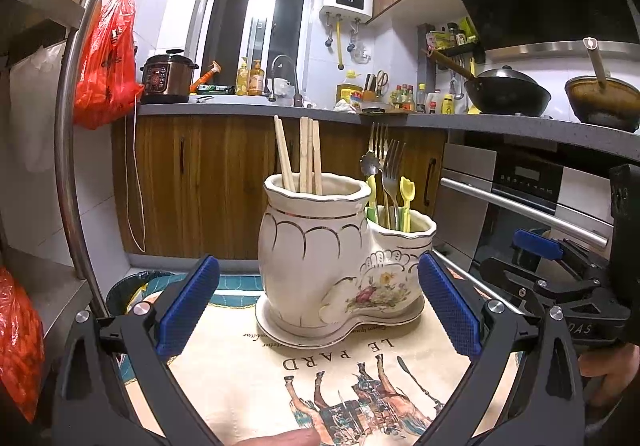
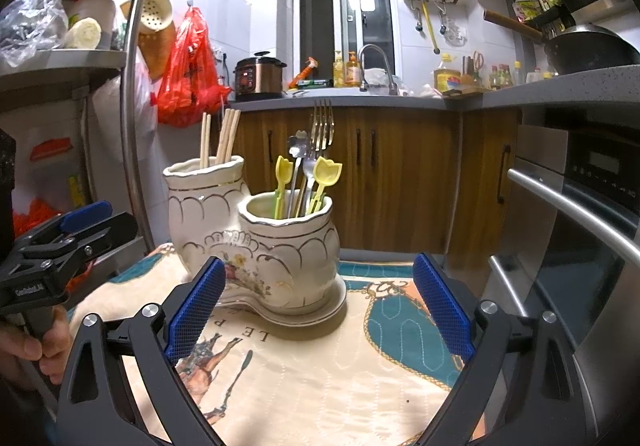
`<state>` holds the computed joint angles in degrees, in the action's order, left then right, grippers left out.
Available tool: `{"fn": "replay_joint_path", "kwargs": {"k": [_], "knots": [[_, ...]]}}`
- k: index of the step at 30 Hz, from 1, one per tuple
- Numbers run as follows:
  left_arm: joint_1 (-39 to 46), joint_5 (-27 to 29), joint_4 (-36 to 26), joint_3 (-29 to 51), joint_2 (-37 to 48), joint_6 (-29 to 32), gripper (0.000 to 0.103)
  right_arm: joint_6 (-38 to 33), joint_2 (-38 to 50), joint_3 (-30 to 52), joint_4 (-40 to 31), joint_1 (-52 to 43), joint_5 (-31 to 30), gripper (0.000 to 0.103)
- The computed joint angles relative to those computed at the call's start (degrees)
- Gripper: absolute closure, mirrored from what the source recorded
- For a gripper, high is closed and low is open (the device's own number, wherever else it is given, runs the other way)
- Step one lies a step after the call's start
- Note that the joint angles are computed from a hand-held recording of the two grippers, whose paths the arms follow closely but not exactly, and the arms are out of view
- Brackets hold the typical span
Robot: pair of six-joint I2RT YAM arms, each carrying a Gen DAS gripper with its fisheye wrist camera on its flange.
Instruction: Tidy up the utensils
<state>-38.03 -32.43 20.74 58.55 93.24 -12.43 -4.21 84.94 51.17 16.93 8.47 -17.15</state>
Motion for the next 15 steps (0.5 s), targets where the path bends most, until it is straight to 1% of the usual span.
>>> {"fn": "replay_joint_path", "kwargs": {"k": [15], "knots": [[0.05, 0.21, -0.23, 0.05, 0.01, -0.07, 0.005, -0.10, -0.06, -0.05, -0.05, 0.25, 0.18, 0.009]]}}
